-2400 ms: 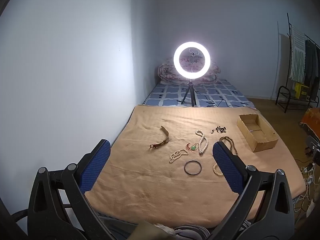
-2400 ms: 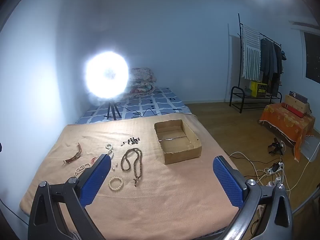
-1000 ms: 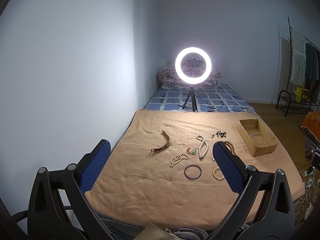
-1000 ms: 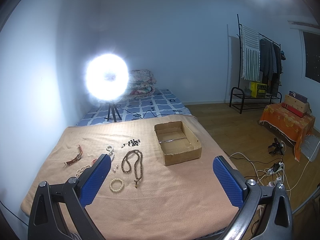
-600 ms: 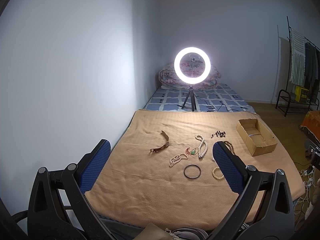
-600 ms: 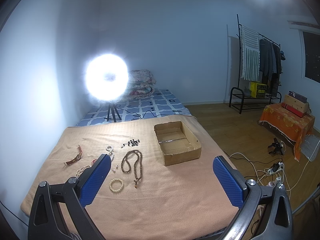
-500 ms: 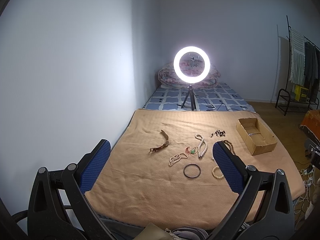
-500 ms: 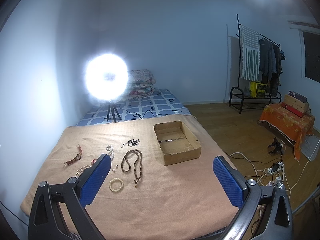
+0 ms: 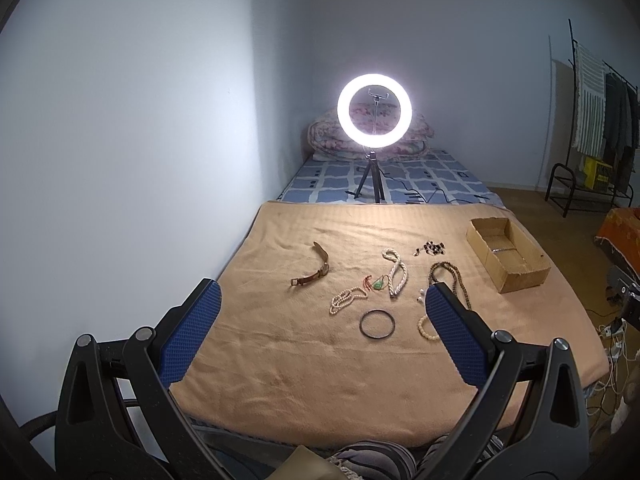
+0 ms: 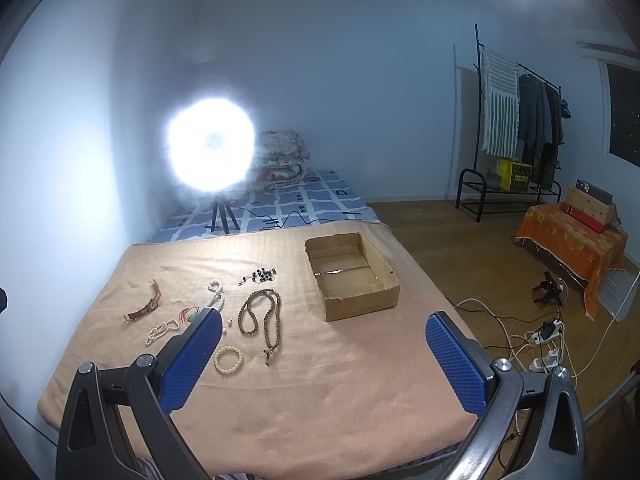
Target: Organize jewelry
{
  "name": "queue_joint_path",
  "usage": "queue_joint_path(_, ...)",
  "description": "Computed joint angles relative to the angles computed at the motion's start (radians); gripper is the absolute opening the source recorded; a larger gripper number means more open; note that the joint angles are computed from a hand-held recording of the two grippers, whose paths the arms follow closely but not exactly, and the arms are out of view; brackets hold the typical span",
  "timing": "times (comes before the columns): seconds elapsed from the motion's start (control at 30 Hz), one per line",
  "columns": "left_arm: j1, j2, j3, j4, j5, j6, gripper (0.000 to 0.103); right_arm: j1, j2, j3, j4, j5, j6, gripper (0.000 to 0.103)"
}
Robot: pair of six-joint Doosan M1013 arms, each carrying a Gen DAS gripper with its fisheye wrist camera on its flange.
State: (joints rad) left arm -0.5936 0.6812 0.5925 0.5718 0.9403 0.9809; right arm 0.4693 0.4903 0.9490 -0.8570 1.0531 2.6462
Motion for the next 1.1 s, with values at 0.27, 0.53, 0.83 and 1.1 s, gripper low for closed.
queue_joint_path(0.27, -0.004, -0.010, 0.023, -0.008, -0.014, 0.006, 0.103, 0.003, -0.004, 0.012, -0.002, 0.001, 0.006, 0.103)
queue_joint_path(0.53, -0.006, -0.014, 0.028, -0.003, -0.021, -0.002, 0.103, 0.002, -0.010, 0.020, -0.009, -0.007, 0.012, 0.103)
queue_joint_path(0.83, -0.006, -0.013, 0.024, 0.000, -0.021, -0.009, 0.103, 0.002, -0.010, 0.020, -0.009, -0.008, 0.011, 0.103)
queue_joint_path(1.1, 0.001, -0.006, 0.011, 0.004, -0.011, -0.012, 0.103, 0.000, -0.004, 0.011, 0.004, -0.013, -0.006, 0.103)
